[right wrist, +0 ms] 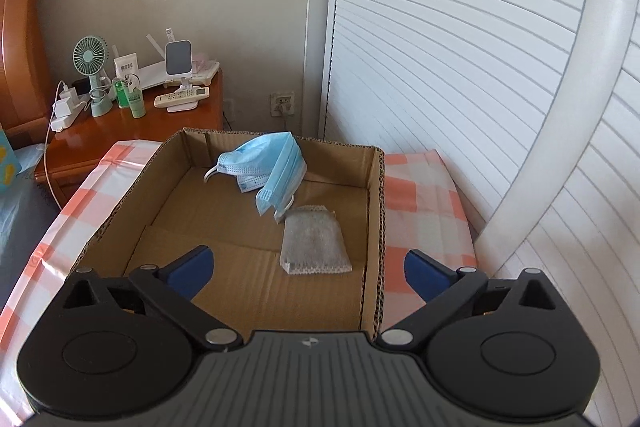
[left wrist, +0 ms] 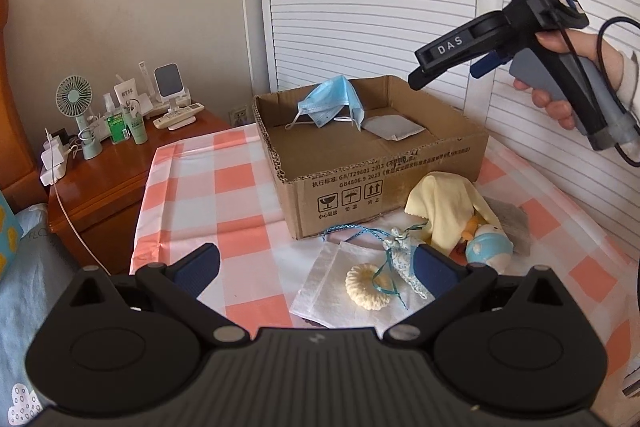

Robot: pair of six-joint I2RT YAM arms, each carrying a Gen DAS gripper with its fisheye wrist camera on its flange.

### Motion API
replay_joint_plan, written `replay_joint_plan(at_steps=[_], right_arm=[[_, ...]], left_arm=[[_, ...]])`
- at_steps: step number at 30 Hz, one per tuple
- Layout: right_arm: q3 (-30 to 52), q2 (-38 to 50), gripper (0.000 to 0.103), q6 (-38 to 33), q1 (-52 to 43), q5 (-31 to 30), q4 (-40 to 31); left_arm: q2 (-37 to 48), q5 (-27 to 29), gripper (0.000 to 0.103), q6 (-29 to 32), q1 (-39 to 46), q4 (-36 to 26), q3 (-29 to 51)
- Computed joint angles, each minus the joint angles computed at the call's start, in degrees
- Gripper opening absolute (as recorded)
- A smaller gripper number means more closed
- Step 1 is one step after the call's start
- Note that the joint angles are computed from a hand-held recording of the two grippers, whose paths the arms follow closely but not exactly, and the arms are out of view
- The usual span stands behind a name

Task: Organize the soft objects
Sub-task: 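Withdraw both tools from the box back toward the remaining items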

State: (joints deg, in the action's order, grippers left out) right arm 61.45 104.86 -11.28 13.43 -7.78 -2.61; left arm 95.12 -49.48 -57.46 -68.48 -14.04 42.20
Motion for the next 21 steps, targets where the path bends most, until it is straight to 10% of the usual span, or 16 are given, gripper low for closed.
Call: replay_joint_plan(at_steps=[21], right_arm=[[-31.0, -7.9, 0.103, -0.8, 1.0, 1.1, 17.2]], left_arm=[[1.8, -0.3, 0.102, -5.9, -5.5, -3.5, 0.8]])
